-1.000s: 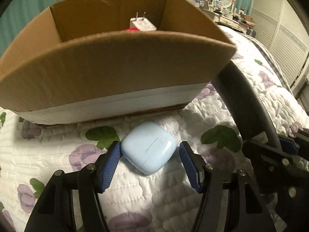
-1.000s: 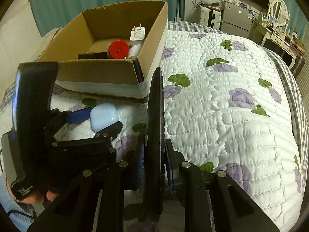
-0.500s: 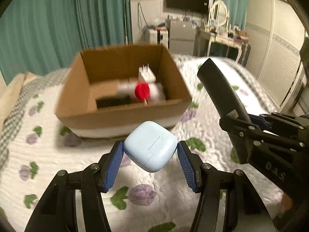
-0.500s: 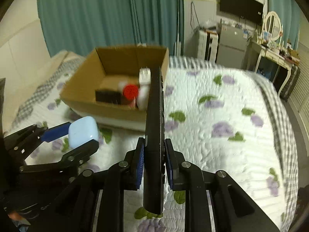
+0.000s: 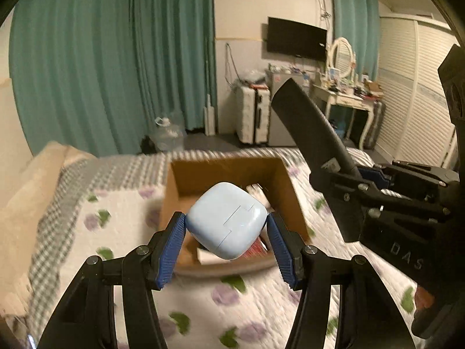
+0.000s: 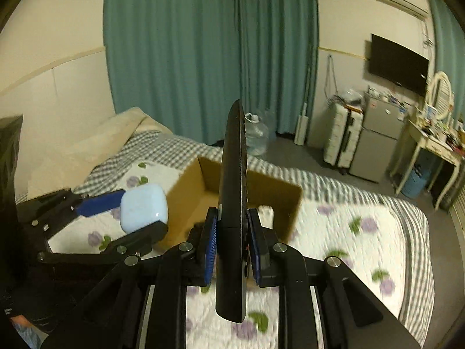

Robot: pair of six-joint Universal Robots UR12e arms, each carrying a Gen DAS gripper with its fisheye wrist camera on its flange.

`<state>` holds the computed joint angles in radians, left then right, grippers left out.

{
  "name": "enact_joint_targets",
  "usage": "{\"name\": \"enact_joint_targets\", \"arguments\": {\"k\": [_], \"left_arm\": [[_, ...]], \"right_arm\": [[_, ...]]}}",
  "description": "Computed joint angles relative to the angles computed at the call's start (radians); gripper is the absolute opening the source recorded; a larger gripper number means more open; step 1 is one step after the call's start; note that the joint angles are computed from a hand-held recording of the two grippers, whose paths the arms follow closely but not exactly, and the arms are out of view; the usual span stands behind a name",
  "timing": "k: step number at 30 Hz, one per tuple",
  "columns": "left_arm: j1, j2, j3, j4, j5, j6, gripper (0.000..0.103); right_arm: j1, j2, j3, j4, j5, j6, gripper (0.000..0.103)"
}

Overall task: Organize rigid objects
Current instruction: 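Lower the earbud case and remote into the box and open both tools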

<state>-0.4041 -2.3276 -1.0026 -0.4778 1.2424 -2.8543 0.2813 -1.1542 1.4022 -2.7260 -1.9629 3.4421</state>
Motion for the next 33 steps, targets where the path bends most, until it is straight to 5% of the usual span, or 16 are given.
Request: {"name": "enact_joint_targets", "arguments": {"k": [7, 19, 33], "left_arm": [[-0.008, -0.124, 0.204, -0.074, 0.055, -0.022, 0.059], [-0.035, -0.334, 0.502, -0.254, 0.139, -0.019, 0.059], [-0.023, -0.273, 0.394, -0.138, 0.164, -0.052, 0.066]], "right_arm": [[-0.036, 0.089, -0.123, 0.061, 0.042, -0.058, 0.018], [-0.093, 0.114, -0.099, 0.109, 0.111, -0.041, 0.018], [-0.099, 0.123, -0.113, 0.142, 0.161, -0.113, 0.019]]}}
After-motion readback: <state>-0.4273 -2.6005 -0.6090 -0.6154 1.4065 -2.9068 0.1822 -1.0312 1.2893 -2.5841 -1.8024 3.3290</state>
